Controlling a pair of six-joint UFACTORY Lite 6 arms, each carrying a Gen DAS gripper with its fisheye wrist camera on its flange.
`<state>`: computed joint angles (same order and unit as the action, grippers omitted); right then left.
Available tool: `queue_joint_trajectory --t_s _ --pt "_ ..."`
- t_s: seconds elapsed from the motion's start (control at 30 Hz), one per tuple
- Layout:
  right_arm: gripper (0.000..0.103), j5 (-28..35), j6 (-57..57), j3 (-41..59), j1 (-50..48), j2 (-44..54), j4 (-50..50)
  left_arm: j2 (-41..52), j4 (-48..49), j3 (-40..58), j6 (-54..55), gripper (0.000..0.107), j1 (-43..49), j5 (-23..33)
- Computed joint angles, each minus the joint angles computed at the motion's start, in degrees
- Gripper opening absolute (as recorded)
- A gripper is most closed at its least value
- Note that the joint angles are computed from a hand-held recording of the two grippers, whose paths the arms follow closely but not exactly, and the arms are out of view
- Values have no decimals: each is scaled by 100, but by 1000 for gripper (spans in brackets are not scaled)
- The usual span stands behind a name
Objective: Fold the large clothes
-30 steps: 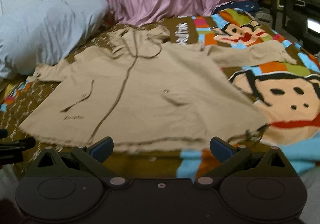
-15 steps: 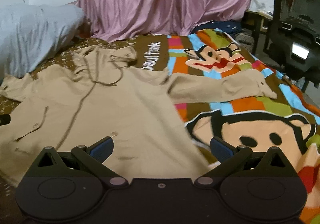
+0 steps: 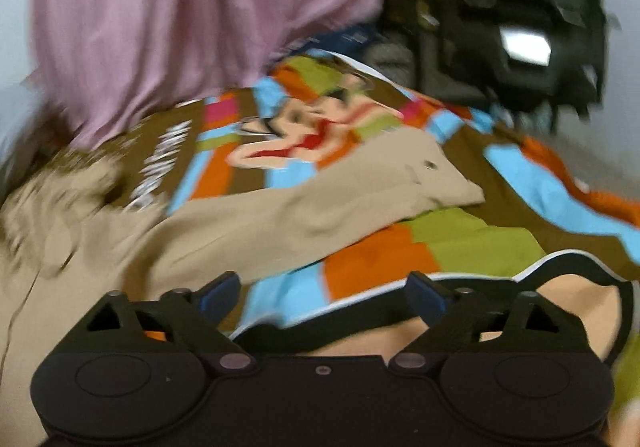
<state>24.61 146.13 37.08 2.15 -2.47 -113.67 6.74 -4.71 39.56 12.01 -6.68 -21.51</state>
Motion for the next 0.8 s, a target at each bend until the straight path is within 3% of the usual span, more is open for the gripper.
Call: queue_joint_trajectory --t_s 0.13,0.27,0.4,0.5,0.57,0.63,0.67,0.8 --pt "78 -402 2026 1013 -1235 1242 -1558 247 196 60 -11 103 -24 6" --pt "77 -604 2847 2004 -1862 2192 -2254 427 -192 67 525 103 -171 -19" --pt "65 -721 2590 2896 -2118 3035 -1471 548 -405 108 777 103 -240 21" --pt "55 -623 3086 3193 -2220 3326 -1440 604 -217 162 596 103 -188 123" --pt "29 -630 2568 3422 -2249 3463 -746 621 158 193 321 103 -92 267" --pt "22 -641 2513 3485 -2272 3448 -596 642 1008 165 -510 103 101 264" --pt "7 -535 2375 3466 -2247 3375 -469 667 1359 198 -865 103 177 309" --pt "3 1 1227 3425 -2137 2824 68 662 1836 229 -1318 103 274 361"
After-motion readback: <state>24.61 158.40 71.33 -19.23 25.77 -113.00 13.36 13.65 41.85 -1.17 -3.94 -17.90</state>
